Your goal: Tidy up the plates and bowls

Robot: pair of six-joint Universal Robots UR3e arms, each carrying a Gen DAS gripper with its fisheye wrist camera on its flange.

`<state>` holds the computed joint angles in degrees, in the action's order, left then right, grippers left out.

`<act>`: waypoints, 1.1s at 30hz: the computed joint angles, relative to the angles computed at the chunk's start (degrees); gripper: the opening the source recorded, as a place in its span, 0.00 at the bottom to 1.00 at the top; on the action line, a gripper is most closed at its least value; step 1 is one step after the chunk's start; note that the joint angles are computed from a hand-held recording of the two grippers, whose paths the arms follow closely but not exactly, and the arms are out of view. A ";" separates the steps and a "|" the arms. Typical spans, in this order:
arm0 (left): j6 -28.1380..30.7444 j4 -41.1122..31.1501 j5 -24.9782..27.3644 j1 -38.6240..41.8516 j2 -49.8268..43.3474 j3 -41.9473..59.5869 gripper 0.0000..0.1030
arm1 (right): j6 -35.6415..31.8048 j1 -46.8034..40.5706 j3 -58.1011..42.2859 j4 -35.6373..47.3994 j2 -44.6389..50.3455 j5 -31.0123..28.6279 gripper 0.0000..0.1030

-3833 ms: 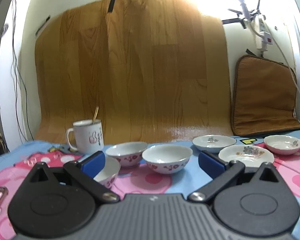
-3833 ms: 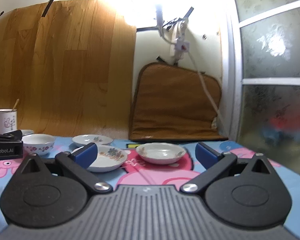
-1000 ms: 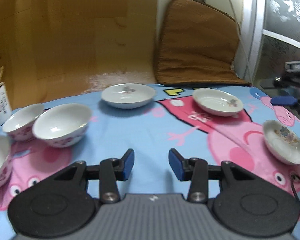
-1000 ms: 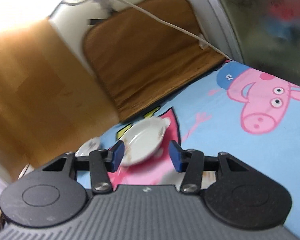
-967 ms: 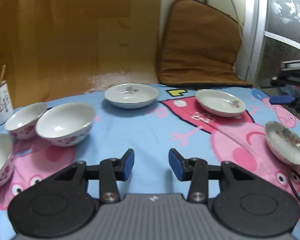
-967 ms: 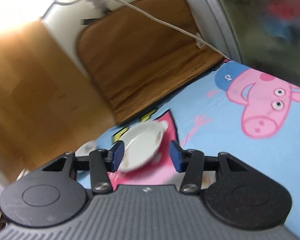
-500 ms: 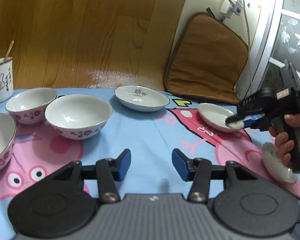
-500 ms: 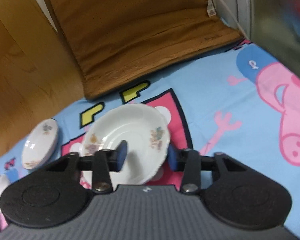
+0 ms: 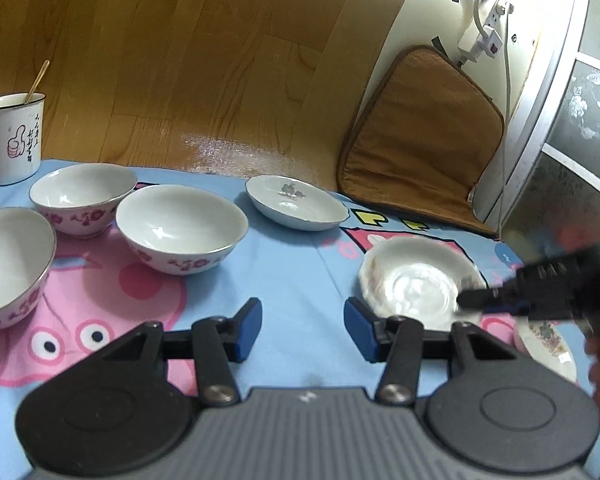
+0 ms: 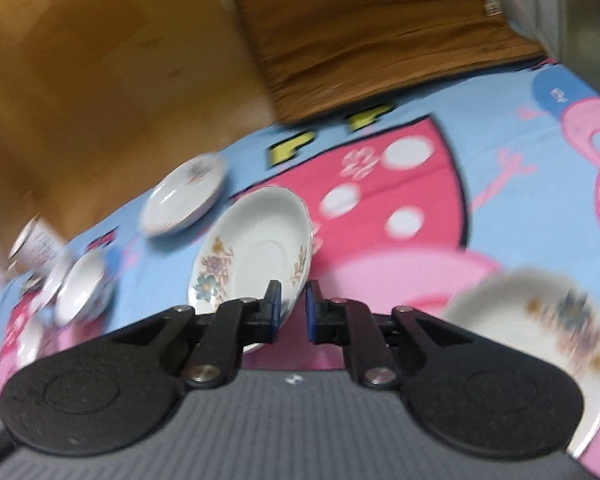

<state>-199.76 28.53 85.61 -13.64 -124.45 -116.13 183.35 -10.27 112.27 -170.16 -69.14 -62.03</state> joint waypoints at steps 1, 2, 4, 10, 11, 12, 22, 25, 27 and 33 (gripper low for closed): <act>-0.07 -0.17 -0.68 0.28 0.46 -0.46 0.45 | -0.89 -0.21 2.03 -0.08 -1.43 1.23 0.14; -0.22 -0.38 -1.47 0.57 0.90 -0.93 0.45 | -1.92 -0.60 4.22 -0.07 -2.99 2.68 0.14; -0.51 -0.76 -3.73 1.46 1.87 -2.06 0.45 | -3.41 -1.00 8.03 -0.12 -5.66 5.10 0.14; 0.38 -2.52 -5.48 1.52 4.00 -4.24 0.45 | -6.73 -0.70 16.38 -2.88 -8.95 9.24 0.14; 0.64 -3.00 -5.42 1.38 4.35 -4.60 0.45 | -7.21 -0.77 17.72 -4.01 -9.02 9.80 0.15; 0.88 -3.68 -5.24 1.16 4.69 -4.85 0.45 | -7.25 -0.62 18.68 -5.31 -8.83 10.11 0.15; 1.12 -9.13 -5.61 0.99 7.52 -6.30 0.39 | -4.82 1.94 27.47 -28.72 -5.23 4.16 0.39; 0.90 -10.35 -6.61 1.02 8.04 -6.19 0.36 | -3.08 0.17 28.62 -32.78 -3.63 5.33 0.39; 1.05 -11.50 -6.92 0.63 8.18 -5.70 0.29 | -2.31 -0.43 28.72 -33.87 -2.32 5.76 0.39; 0.31 -14.10 -4.34 -1.23 9.14 -4.96 0.17 | -1.05 0.61 29.21 -37.57 0.28 5.79 0.17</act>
<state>-199.45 14.43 81.28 -14.86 -115.31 -121.09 182.30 -9.66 141.48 -207.73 -68.85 -56.24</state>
